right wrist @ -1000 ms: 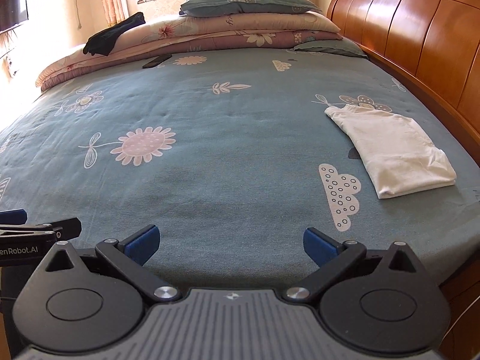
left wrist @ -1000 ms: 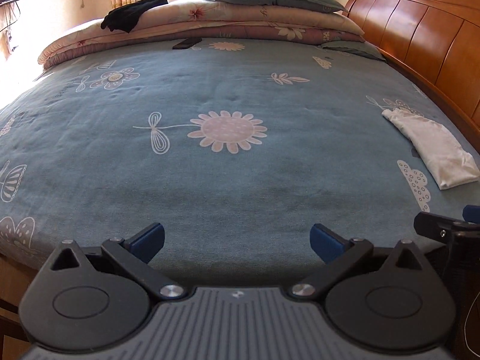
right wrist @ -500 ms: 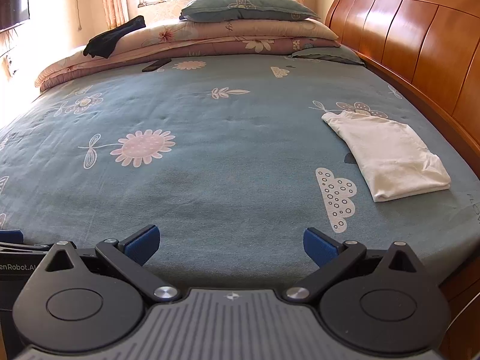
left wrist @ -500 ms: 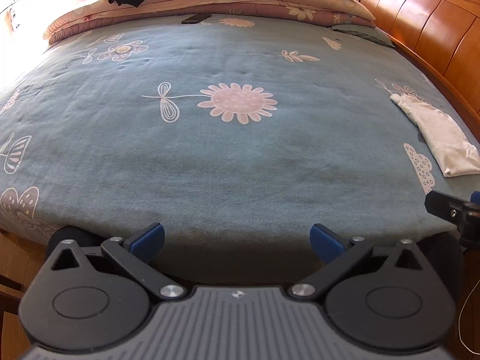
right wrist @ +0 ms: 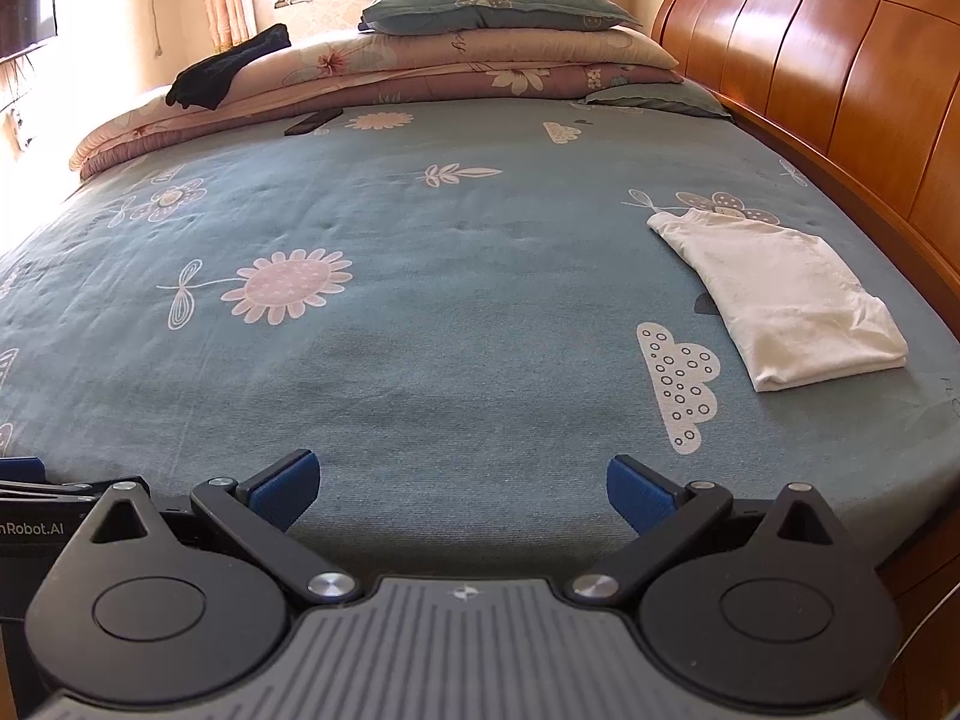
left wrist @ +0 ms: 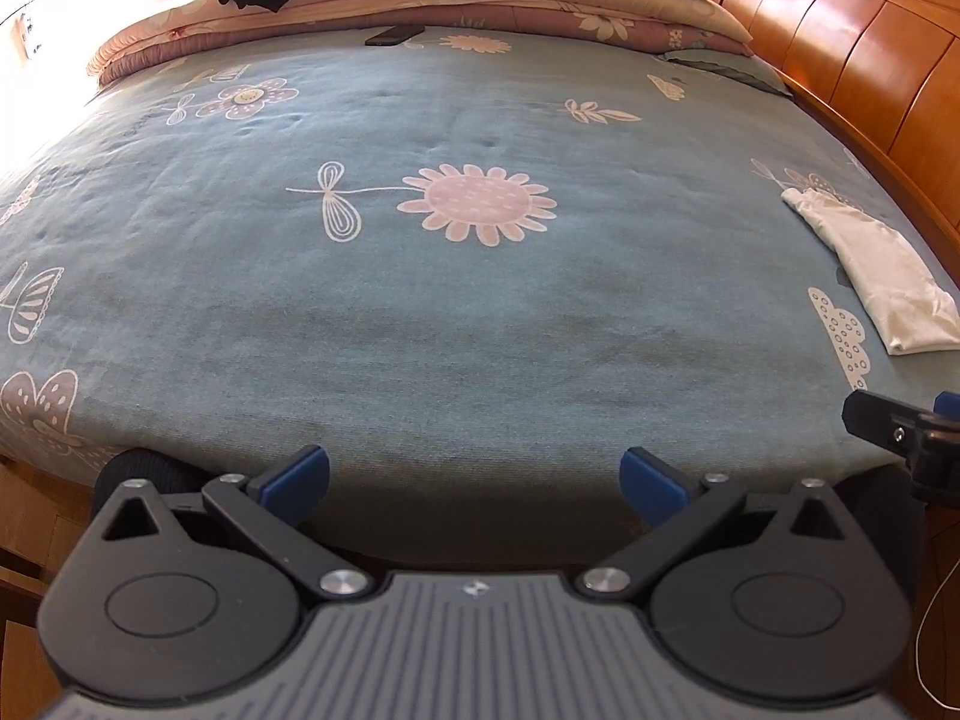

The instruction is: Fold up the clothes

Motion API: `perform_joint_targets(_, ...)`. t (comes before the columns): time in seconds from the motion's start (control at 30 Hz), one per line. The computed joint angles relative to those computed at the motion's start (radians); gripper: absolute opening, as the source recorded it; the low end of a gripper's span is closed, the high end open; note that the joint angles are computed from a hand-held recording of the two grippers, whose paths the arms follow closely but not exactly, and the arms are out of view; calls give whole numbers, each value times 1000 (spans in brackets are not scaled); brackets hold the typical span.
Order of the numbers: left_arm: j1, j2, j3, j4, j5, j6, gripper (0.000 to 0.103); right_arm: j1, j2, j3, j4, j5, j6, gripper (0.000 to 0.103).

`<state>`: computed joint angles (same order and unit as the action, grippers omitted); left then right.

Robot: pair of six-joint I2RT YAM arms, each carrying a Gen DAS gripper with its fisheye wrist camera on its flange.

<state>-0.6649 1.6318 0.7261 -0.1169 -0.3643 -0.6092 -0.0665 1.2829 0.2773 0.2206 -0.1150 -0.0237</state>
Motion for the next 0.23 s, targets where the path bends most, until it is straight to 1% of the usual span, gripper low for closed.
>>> perform_joint_targets(0.23,2,-1,-4,6,-14,-5,103,7,8,1,1,5,9,103)
